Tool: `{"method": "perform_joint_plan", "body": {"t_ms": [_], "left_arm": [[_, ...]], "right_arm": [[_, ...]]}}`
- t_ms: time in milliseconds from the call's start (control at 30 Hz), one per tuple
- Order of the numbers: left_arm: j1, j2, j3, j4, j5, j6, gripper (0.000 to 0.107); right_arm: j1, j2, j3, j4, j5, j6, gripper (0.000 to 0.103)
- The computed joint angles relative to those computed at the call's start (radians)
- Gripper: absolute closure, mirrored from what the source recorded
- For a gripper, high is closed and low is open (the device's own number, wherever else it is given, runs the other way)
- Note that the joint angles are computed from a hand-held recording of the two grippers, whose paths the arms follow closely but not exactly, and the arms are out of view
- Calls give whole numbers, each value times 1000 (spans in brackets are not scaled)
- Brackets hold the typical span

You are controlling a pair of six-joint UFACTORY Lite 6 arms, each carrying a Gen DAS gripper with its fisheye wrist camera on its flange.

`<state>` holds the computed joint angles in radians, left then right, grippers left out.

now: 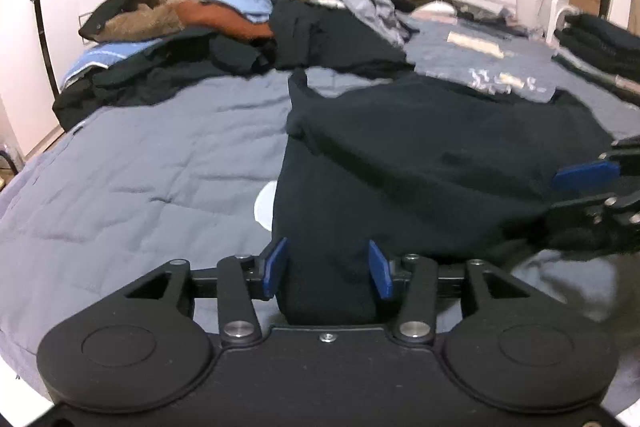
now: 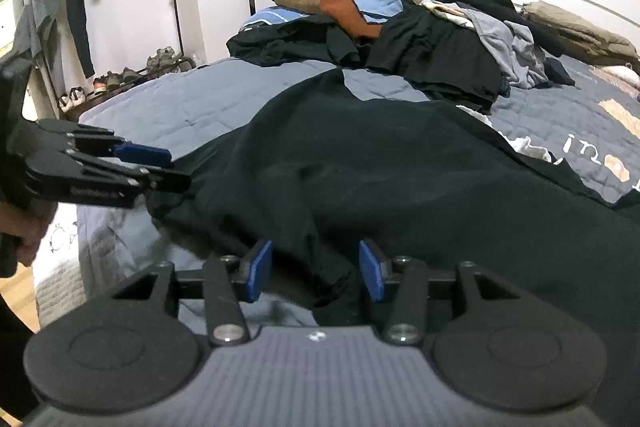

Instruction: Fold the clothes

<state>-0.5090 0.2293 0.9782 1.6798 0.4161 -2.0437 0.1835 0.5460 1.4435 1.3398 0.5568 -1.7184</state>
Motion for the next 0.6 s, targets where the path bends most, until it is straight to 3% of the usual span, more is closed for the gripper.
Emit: {"method": "perform_joint_plan", "body": {"t_ms": [200, 267, 433, 500, 600], "left_arm": [[7, 59, 48, -4, -29, -5, 61], [9, 72, 56, 4, -35, -3, 67], [71, 24, 6, 178, -127, -257, 101], [92, -16, -28, 269, -140, -370, 103], [95, -77, -73, 272, -108, -382, 104]], "right_arm": [[8, -6, -11, -10, -6, 11, 54], [11, -9, -15, -13, -6, 12, 54], [9, -15, -20, -14, -2, 15, 54], [4, -15, -16, -14, 1, 19, 53], [-8, -11, -8, -13, 9, 32, 53]]}}
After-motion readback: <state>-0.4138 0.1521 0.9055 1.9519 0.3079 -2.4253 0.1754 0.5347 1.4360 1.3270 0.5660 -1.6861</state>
